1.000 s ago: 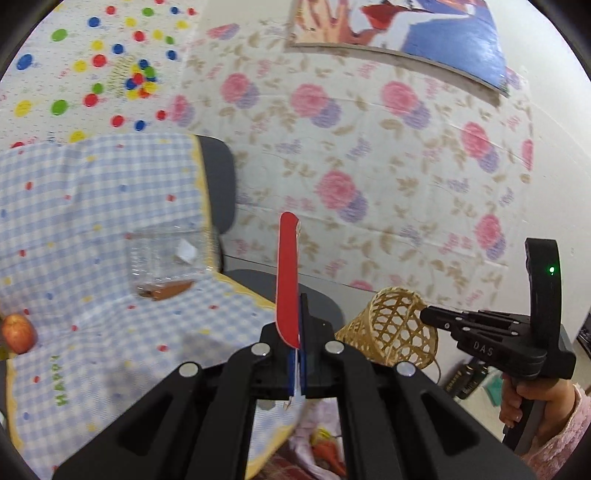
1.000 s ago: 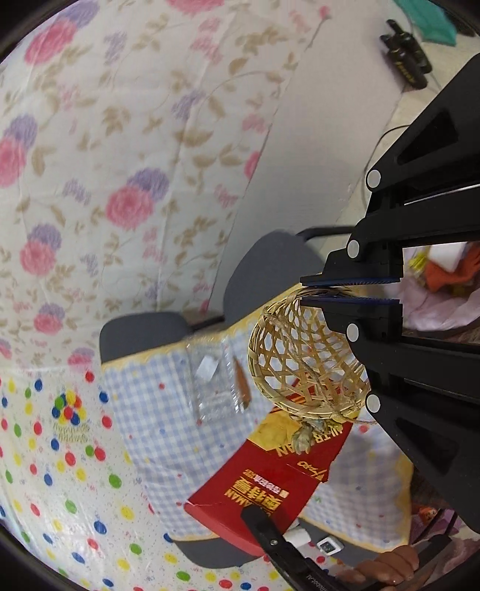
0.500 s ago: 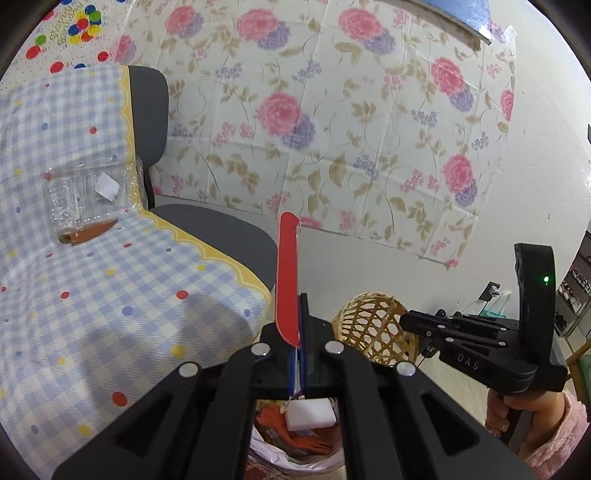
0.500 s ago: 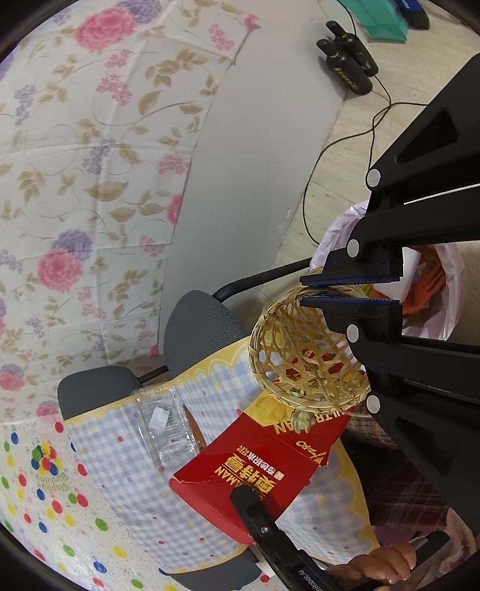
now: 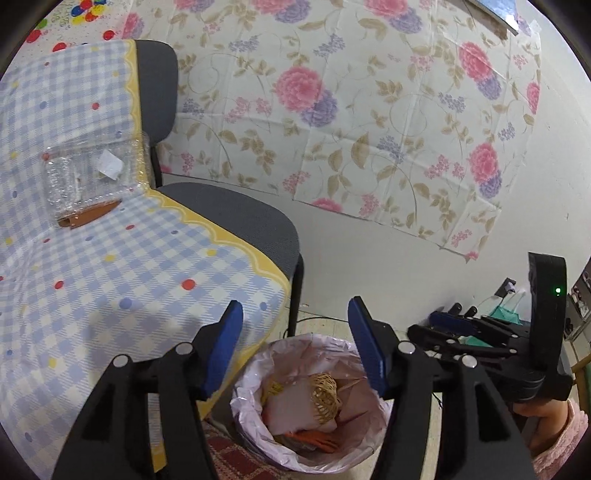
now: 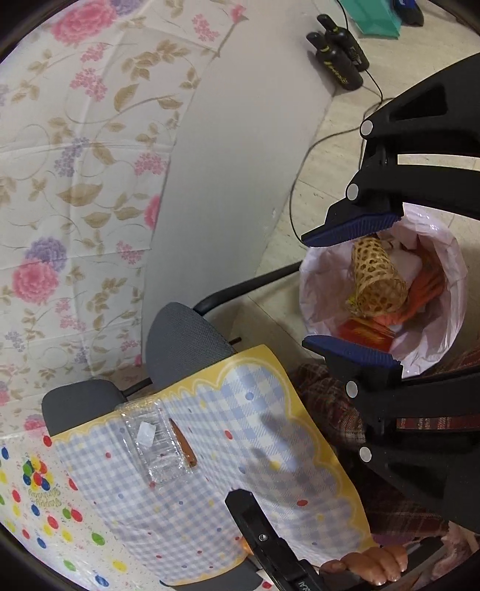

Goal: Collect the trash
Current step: 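Carry the packet and bamboo ball over the wastebasket and open both grippers, then move both grippers back over the chair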

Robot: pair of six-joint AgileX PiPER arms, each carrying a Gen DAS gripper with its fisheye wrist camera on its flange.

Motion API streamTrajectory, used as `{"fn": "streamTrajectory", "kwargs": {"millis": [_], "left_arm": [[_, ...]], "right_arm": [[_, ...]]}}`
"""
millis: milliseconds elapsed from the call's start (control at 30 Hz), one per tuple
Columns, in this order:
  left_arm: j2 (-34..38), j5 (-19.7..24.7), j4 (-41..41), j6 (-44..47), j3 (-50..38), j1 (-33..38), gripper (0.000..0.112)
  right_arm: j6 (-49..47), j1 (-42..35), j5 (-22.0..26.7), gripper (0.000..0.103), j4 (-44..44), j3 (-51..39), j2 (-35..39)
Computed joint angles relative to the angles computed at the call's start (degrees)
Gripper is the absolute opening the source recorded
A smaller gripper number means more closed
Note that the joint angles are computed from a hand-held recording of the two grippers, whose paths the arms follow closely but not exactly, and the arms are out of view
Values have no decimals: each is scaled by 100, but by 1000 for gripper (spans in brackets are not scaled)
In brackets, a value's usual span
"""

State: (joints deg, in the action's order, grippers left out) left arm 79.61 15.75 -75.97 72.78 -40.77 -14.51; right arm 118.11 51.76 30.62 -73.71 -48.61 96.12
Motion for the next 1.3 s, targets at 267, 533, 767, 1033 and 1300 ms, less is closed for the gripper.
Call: {"fn": "streamTrajectory", "kwargs": {"millis": [267,533,767,1033,1300], "left_arm": [[-609,-127,420,-359,338,593,58],[-982,-402,833,-475,571,1156,58],[-1007,-494,984,-445,573,2061,58],[-536,-311,792,-35,142,3224,61],[263,-162,1221,-416,-676,3793,61]], "right_arm": [[-149,356,507,52,-102,-365,-141],[-712,403,315,52,-198,-1370,435],[-1715,299,74,52,147,-2615,1183],[-3317,137,-19,51,1227,-4214,2104],[-5437,-92,316,51,2898,-6421,3282]]}}
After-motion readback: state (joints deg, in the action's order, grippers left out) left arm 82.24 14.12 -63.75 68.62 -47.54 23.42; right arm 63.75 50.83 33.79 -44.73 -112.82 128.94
